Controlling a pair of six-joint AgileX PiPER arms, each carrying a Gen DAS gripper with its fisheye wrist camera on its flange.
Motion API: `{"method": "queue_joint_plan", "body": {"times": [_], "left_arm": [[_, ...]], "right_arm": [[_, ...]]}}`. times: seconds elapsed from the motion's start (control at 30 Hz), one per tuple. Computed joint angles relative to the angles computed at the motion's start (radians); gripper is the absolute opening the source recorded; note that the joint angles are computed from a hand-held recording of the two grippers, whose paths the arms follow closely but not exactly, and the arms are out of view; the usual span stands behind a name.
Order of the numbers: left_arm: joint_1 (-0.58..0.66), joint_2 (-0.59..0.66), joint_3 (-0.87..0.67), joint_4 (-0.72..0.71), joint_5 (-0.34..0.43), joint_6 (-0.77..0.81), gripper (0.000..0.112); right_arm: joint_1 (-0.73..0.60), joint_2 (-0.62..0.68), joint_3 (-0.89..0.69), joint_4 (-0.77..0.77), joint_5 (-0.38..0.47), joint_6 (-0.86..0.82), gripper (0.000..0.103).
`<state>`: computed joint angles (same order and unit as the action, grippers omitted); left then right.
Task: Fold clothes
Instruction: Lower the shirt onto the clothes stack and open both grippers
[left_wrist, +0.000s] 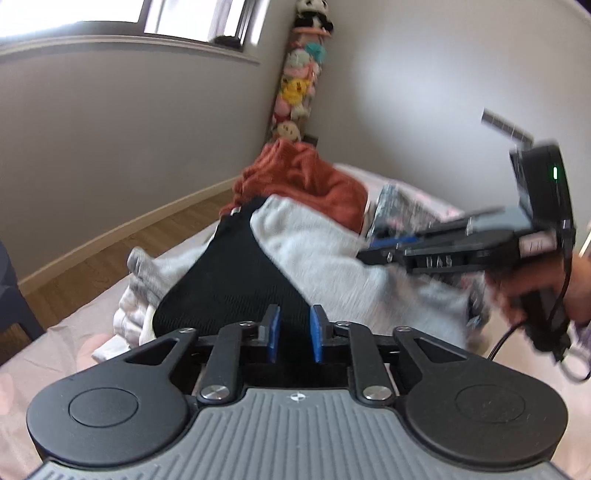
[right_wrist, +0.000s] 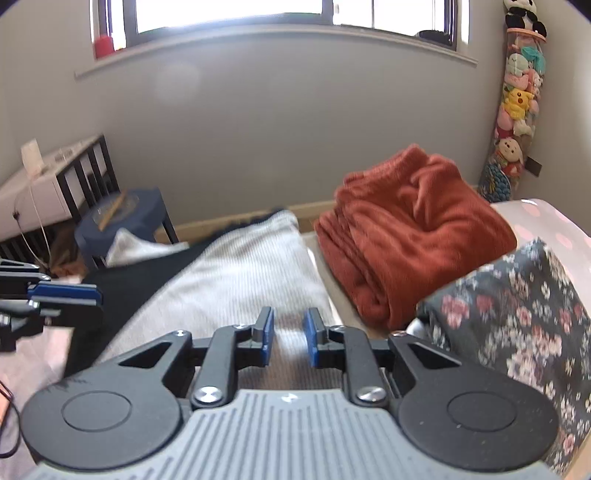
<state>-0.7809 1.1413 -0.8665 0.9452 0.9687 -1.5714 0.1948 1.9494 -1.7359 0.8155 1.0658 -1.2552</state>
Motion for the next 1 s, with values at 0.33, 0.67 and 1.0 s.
{"method": "queue_joint_plan", "body": {"times": [0.33, 0.67, 1.0], "left_arm": [[0.097, 0.029, 0.027, -0.054, -0.091, 0.072, 0.010], [-0.116, -0.012, -0.030, 0.018, 0.018, 0.043, 0.010], [-0.210, 0.059, -0.049, -0.075, 0.080, 0.090, 0.010]], "right_arm": [[0.030, 0.041, 0.028, -0.037, -0.107, 0.096, 0.018], [-0.102, -0.136, 0.176, 0.077, -0.030, -0.027, 0.022], [-0.222, -0.145, 0.305, 0.017, -0.095, -0.031, 0.018]]}}
